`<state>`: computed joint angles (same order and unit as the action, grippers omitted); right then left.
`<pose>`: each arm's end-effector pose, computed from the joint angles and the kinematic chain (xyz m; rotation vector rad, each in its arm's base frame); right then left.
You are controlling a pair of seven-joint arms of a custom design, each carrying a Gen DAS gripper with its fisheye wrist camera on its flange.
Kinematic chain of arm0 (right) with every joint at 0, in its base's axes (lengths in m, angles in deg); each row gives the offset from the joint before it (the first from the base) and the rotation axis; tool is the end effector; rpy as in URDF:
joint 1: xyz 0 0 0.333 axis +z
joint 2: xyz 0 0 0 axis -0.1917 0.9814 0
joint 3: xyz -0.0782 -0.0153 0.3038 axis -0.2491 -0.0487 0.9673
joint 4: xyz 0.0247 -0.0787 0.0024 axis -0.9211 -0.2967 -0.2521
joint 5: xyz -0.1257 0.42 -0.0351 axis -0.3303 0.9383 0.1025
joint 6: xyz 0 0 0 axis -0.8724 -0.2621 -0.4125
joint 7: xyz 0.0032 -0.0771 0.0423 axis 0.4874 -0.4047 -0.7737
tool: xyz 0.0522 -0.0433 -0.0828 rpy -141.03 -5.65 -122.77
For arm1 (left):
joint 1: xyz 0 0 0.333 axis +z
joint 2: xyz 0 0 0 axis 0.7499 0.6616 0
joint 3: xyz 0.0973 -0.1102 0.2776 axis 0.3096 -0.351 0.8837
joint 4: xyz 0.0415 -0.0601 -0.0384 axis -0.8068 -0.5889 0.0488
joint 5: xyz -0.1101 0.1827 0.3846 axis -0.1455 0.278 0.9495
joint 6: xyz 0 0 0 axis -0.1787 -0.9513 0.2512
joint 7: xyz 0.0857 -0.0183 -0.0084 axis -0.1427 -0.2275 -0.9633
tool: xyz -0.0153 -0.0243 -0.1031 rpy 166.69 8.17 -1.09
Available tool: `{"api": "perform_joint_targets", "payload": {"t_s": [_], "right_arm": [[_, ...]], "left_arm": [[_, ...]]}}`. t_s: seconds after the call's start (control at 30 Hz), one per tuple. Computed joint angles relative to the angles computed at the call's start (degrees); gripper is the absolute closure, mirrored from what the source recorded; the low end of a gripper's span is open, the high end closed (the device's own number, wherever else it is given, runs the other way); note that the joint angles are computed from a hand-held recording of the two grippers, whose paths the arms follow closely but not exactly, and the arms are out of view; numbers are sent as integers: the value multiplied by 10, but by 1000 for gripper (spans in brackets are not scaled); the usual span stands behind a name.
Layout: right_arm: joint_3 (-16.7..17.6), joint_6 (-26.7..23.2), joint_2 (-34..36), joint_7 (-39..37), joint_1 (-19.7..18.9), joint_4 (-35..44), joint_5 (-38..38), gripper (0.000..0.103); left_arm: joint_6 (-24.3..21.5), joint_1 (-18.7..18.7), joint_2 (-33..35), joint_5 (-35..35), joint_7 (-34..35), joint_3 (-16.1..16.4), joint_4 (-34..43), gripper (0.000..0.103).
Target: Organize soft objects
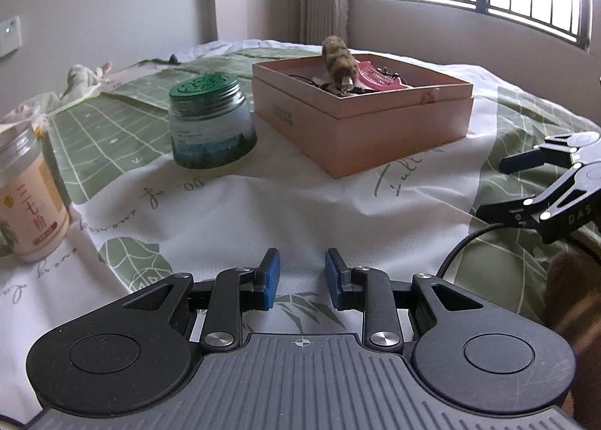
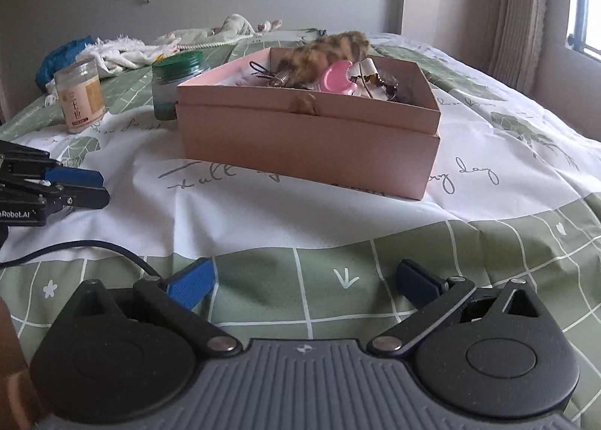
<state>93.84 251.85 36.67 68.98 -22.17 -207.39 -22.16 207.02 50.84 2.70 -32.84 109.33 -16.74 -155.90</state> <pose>0.6227 0.0515 0.2792 -1.8112 1.4493 -0.6737 0.6661 -0.2390 0.3051 -1.1839 2.1520 -1.0296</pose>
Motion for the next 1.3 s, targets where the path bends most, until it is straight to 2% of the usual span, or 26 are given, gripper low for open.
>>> {"api": "perform_joint_targets", "payload": {"t_s": [0.13, 0.2, 0.27, 0.33, 0.5, 0.63, 0.77, 1.3], "right_arm": [[-6, 2, 0, -5, 8, -1, 8, 0], [-6, 2, 0, -5, 8, -1, 8, 0], [-7, 2, 0, -6, 9, -1, 9, 0], [-6, 2, 0, -6, 8, -1, 9, 0], [-6, 2, 0, -7, 9, -1, 10, 0], [-6, 2, 0, -7, 9, -1, 10, 0], [-6, 2, 0, -7, 9, -1, 10, 0], [-6, 2, 0, -7, 8, -1, 10, 0]], "left_arm": [[14, -90, -15, -21, 7, 90, -5, 74], [17, -120, -18, -32, 11, 119, -7, 74], [18, -133, -19, -38, 15, 131, -7, 74], [13, -117, -18, -37, 16, 116, -6, 74], [-3, -41, -10, -19, 11, 40, -1, 74], [-2, -21, -7, -12, 11, 20, -3, 74], [-1, -9, -5, -8, 9, 8, -3, 74], [2, -14, -6, -2, 4, 14, -4, 74]]}}
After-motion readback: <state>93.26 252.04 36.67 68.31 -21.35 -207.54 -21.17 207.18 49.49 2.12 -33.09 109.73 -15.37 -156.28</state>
